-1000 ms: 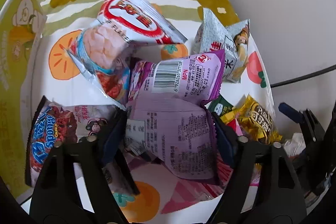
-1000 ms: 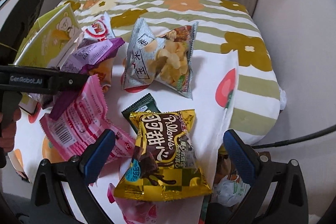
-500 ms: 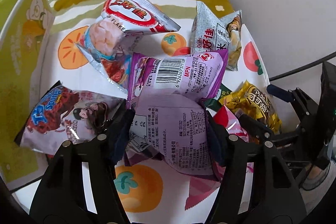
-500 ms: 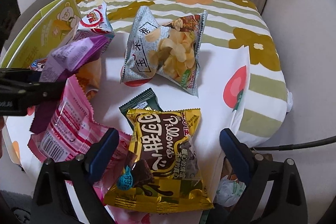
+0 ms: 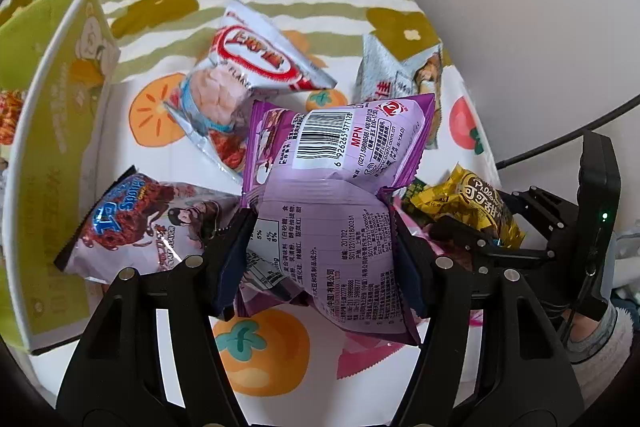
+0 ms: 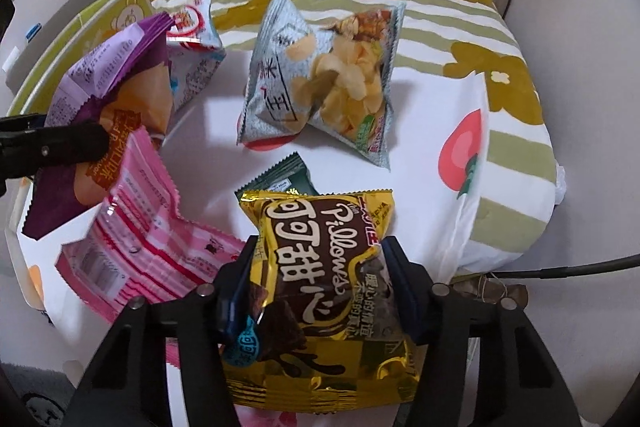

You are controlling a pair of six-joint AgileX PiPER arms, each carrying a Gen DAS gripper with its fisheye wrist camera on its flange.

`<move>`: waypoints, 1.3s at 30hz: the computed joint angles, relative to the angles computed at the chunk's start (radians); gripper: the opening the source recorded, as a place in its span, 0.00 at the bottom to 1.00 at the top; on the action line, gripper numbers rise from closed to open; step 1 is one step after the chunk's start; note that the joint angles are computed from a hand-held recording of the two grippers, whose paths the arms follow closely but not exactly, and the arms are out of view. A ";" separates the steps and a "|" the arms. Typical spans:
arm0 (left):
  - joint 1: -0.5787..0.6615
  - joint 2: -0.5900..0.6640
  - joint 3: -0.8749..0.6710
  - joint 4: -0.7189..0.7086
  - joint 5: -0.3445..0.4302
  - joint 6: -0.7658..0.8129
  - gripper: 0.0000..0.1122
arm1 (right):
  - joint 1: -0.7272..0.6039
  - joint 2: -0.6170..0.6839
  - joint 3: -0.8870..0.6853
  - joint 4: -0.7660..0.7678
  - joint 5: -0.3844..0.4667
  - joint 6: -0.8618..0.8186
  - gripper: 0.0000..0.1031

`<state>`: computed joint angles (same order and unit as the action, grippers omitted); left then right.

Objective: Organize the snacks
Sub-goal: 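Grasp the purple MPN bag with left gripper while right gripper grasps the gold Pillows bag, then carry both bags into the yellow-green box and open both grippers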

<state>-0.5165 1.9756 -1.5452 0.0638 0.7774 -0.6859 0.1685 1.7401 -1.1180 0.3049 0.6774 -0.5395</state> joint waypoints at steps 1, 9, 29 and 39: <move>-0.003 -0.007 0.000 0.008 0.003 -0.006 0.55 | -0.004 -0.011 0.006 0.009 -0.003 -0.004 0.52; -0.037 -0.121 0.028 0.082 0.016 -0.080 0.55 | -0.011 -0.126 0.003 0.055 0.025 0.002 0.52; 0.260 -0.522 0.153 0.111 0.111 0.076 0.55 | 0.346 -0.075 -0.477 -0.059 0.153 0.338 0.52; 0.713 -0.429 0.074 -0.239 0.145 0.608 0.55 | 0.586 0.287 -1.029 -0.232 0.296 0.604 0.52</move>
